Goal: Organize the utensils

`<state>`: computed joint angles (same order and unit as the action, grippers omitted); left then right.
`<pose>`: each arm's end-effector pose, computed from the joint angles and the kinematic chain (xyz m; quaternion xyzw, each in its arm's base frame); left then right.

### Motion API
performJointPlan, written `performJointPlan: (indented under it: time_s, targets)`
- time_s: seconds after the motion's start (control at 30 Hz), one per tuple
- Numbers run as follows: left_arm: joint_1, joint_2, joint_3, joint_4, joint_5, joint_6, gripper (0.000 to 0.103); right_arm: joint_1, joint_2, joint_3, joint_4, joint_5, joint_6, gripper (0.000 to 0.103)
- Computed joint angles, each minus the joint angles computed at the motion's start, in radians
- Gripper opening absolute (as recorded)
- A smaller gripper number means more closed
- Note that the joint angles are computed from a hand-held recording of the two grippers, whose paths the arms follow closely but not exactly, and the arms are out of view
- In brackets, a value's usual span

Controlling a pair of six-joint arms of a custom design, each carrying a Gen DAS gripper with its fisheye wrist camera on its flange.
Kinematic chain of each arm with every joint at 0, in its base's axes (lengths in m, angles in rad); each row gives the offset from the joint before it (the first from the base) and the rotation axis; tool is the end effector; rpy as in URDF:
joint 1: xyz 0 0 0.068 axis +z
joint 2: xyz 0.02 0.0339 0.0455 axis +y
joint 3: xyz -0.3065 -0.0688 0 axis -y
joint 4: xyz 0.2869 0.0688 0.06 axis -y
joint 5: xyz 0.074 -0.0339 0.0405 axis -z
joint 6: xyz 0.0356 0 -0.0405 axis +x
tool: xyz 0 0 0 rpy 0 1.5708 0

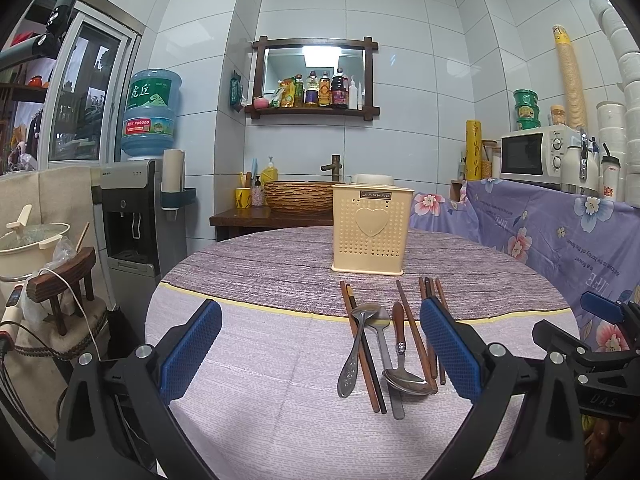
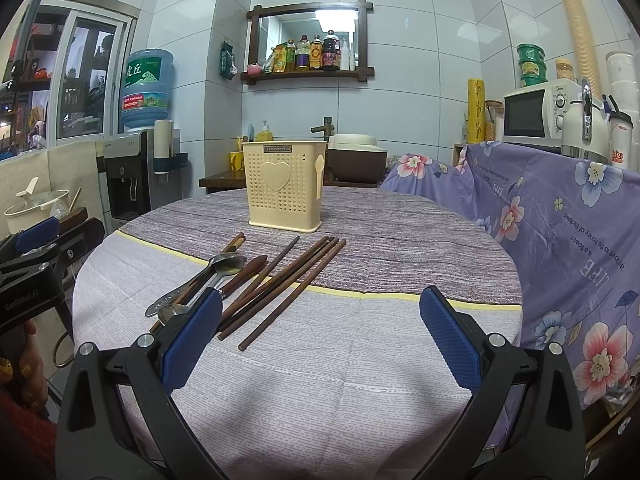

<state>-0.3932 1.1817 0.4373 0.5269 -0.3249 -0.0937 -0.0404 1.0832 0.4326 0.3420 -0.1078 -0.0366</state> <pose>0.2451 -0.0893 0.2236 0.0146 0.7759 -0.0266 0.6301 0.2452 -0.0061 0.2250 -0.0303 0.8063 0.0208 0.5904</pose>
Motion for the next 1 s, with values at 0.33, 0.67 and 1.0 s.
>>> performJointPlan:
  time_s: [0.33,0.67,1.0]
  targets:
    - [-0.001,0.0,0.0,0.0,-0.001,0.0,0.099,0.019,0.01,-0.004,0.01,0.015,0.004,0.098]
    - [-0.002,0.002,0.0,0.0,-0.001,0.0,0.099,0.019,0.01,-0.001,0.003,0.016,0.005,0.098]
    - [0.008,0.017,0.007,-0.008,0.013,-0.003,0.099,0.014,0.022,0.01,-0.005,0.014,-0.001,0.098]
